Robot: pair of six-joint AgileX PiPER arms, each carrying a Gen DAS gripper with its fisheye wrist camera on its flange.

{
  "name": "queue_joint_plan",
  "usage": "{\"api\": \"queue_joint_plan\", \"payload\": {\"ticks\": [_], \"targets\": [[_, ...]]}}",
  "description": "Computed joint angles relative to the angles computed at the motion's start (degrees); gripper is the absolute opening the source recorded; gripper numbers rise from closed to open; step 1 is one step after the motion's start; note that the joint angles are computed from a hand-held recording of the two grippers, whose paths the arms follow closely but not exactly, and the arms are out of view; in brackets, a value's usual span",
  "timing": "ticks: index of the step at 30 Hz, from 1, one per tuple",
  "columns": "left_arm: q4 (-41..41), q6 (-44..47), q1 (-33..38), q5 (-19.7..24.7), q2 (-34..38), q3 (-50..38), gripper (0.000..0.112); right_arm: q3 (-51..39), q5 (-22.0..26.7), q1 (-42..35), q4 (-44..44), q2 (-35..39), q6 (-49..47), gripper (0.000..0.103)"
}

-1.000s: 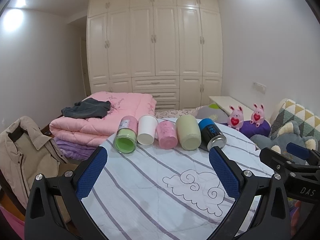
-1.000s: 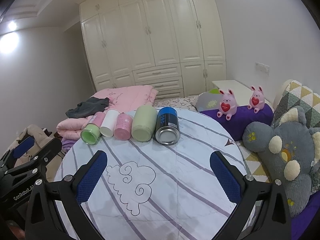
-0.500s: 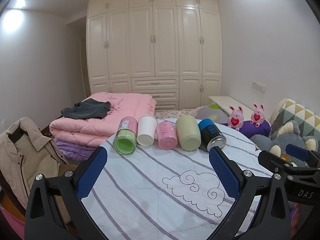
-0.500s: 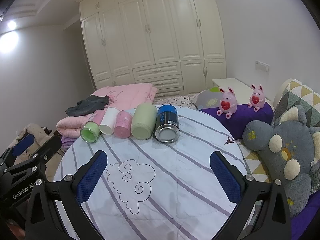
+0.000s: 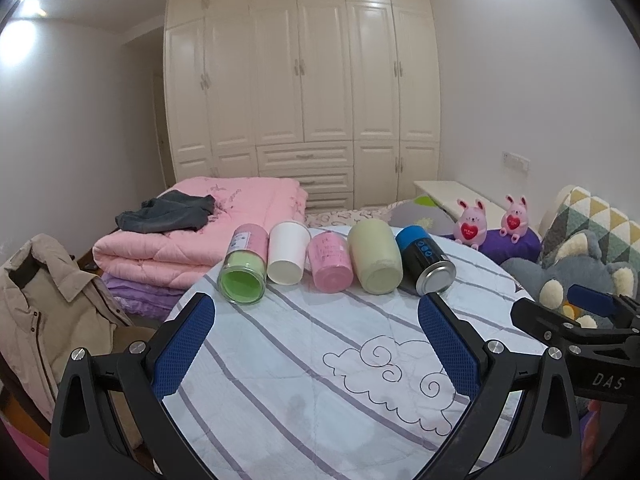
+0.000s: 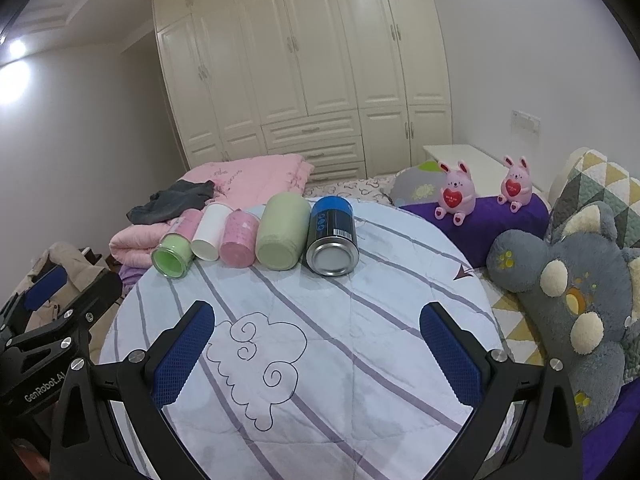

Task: Flip cup upright
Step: 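Move the right gripper to the pale green cup and close on it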

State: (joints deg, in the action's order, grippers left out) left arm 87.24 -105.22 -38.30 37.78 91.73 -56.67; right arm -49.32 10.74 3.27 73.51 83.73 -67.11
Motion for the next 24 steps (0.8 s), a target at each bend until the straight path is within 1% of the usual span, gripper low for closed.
{"api": "queue_joint_plan", "payload": {"ticks": [3, 6, 9, 12, 13, 16, 18, 22, 24], "targets": [[-0.3, 0.7, 1.9, -2.1, 1.1, -1.2, 0.103, -2.7, 0.6, 0.2, -8.5, 2.5, 8.6, 0.103], [-2.2, 3.4, 4.0, -3.9, 2.5, -3.1, 0.103, -6.0, 1.5, 0.5, -14.9, 5.3, 15.0, 0.103], [-5.4, 7.5, 6.5, -6.1, 4.3, -5.7, 0.103, -9.5, 2.1, 1.4, -23.0, 7.8, 23.0, 0.103], [-10.5, 13.7, 9.4, -8.6, 6.4, -8.8, 0.103, -14.0, 3.1, 2.6, -33.6, 10.5, 33.5, 0.103], [-12.9, 16.7, 10.5, -9.5, 7.1, -10.1, 0.103, -16.1, 3.7, 3.1, -38.0, 11.8, 37.9, 0.103], [-20.1, 25.3, 13.7, -12.4, 9.0, -13.3, 0.103, -21.5, 5.7, 4.2, -45.9, 15.1, 45.6, 0.103], [-24.7, 30.7, 15.2, -13.1, 10.4, -15.6, 0.103, -25.3, 7.0, 5.0, -50.3, 17.4, 49.8, 0.103], [-37.2, 45.9, 18.4, -12.5, 14.9, -22.8, 0.103, -34.7, 10.9, 6.1, -57.0, 23.1, 55.9, 0.103], [-40.5, 50.4, 19.3, -11.4, 16.7, -25.9, 0.103, -40.6, 14.0, 6.6, -59.6, 26.6, 58.1, 0.103]]}}
